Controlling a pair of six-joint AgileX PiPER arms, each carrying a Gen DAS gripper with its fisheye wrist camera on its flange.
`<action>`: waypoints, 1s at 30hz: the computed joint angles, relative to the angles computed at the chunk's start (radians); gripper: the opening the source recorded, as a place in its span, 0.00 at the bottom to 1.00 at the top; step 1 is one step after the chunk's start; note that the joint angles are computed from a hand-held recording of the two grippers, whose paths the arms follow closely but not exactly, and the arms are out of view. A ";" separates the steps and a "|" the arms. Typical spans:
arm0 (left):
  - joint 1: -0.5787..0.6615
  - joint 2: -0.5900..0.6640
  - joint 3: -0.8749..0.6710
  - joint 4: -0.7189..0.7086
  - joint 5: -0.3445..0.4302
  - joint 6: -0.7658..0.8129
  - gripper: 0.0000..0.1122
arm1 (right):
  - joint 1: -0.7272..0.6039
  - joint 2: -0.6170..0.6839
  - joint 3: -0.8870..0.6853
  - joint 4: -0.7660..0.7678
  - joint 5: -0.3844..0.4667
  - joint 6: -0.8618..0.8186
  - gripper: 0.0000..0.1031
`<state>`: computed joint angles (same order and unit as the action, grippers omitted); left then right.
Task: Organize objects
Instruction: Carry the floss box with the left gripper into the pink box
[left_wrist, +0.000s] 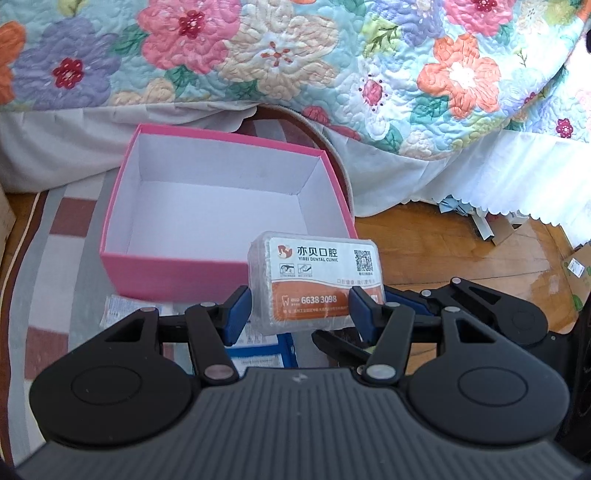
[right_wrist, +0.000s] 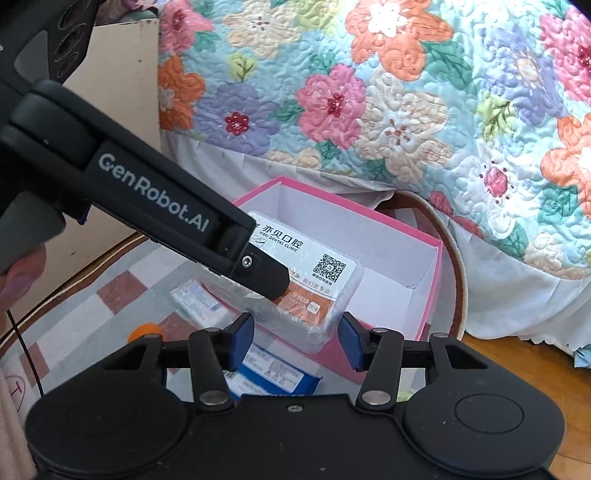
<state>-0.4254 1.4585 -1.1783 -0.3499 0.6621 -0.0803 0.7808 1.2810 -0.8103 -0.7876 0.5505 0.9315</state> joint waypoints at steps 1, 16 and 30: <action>0.004 0.022 -0.023 -0.004 0.007 0.008 0.51 | -0.010 0.010 -0.006 0.006 -0.006 -0.007 0.54; 0.086 0.404 -0.447 -0.103 0.150 0.127 0.49 | -0.379 0.239 -0.260 0.661 -0.067 -0.805 0.48; 0.111 0.830 -0.964 -0.103 0.385 -0.013 0.50 | -0.490 0.563 -0.572 0.755 0.117 -1.012 0.47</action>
